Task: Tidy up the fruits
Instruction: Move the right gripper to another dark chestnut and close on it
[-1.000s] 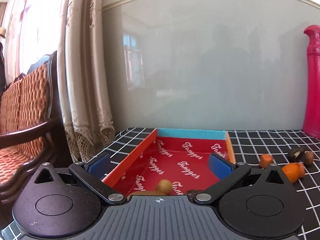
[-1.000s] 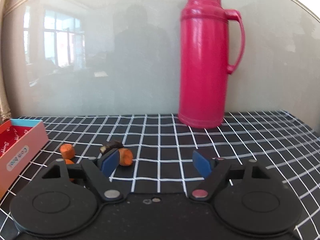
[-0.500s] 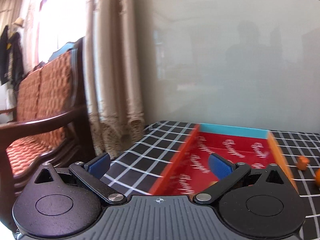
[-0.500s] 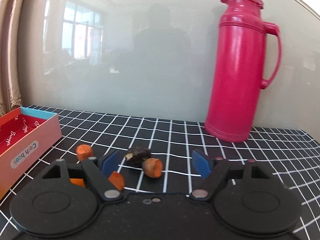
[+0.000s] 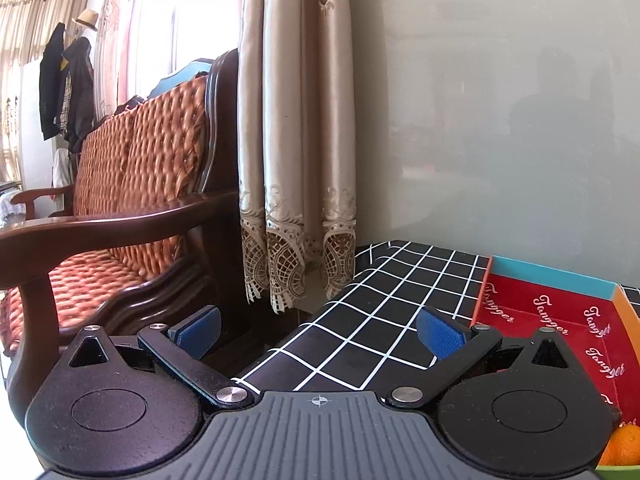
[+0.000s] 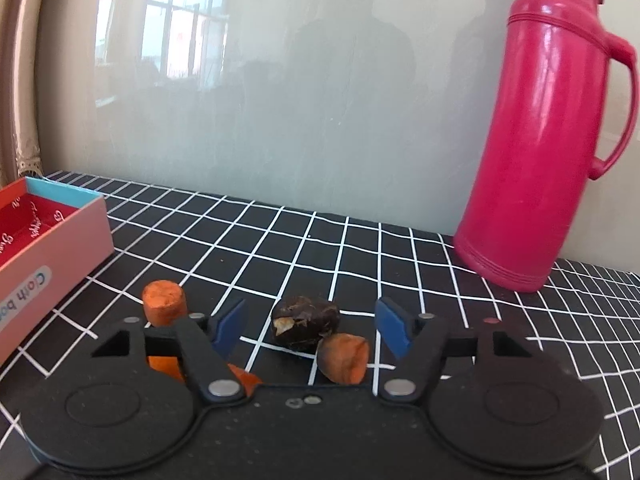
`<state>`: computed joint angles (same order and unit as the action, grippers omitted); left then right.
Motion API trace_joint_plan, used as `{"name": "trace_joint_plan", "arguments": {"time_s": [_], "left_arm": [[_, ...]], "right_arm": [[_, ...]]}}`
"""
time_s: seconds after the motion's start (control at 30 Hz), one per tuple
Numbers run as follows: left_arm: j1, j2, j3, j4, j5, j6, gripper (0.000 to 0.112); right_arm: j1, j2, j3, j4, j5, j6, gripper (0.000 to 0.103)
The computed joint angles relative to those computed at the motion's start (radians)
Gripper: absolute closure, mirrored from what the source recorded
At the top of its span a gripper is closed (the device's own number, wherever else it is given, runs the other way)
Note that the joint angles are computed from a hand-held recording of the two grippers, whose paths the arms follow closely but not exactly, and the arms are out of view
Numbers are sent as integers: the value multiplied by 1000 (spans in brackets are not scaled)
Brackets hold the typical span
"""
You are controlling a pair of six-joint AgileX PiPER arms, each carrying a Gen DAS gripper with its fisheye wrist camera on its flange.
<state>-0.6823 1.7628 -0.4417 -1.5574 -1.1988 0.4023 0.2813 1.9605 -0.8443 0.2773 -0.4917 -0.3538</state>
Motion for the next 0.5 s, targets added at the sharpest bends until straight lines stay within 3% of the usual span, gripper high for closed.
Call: {"name": "trace_joint_plan", "arguments": {"time_s": [0.27, 0.5], "left_arm": [[23, 1, 3, 18, 13, 9, 9], [50, -6, 19, 18, 31, 15, 9]], "right_arm": [[1, 58, -99, 98, 100, -126, 47], [14, 70, -120, 150, 105, -193, 57]]}}
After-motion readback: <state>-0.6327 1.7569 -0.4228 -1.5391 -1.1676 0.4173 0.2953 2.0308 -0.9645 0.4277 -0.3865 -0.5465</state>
